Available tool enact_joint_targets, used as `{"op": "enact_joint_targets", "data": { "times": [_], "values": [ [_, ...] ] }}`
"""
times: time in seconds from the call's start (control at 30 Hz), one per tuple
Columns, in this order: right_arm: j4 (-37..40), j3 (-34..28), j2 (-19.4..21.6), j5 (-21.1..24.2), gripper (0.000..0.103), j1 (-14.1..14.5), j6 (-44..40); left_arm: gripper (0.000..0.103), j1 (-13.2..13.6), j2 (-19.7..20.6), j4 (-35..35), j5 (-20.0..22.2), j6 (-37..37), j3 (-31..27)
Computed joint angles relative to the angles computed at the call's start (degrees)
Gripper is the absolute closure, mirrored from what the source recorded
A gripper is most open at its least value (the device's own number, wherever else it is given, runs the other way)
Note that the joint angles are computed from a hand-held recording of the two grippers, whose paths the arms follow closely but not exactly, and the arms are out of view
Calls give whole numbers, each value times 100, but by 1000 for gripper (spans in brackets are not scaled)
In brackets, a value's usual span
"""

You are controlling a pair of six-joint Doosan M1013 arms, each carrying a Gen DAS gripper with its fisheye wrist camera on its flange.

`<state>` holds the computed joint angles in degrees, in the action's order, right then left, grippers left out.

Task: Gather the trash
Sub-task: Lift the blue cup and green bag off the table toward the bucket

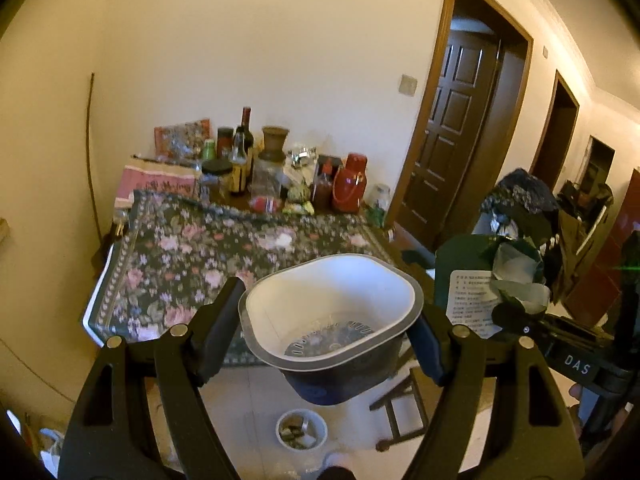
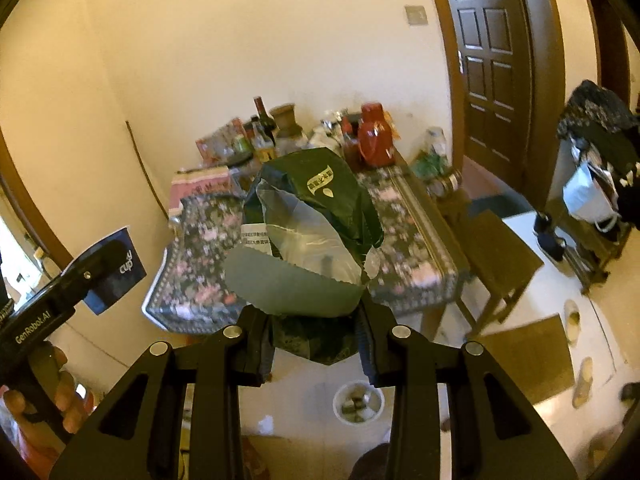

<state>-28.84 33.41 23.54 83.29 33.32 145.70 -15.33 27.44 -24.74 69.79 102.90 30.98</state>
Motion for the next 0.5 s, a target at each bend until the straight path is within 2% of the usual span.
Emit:
{"op": "enact_joint_targets", "data": {
  "times": [0.2, 0.37, 0.5],
  "values": [
    [501, 629, -228, 13, 72, -93, 46, 27, -78, -147, 227, 113, -172, 476],
    [1258, 1405, -424, -225, 72, -349, -114, 27, -212, -156, 499, 144, -355, 895],
    [1719, 1990, -496, -412, 72, -497, -304, 27, -318, -166, 661, 2, -543, 1453]
  ]
}}
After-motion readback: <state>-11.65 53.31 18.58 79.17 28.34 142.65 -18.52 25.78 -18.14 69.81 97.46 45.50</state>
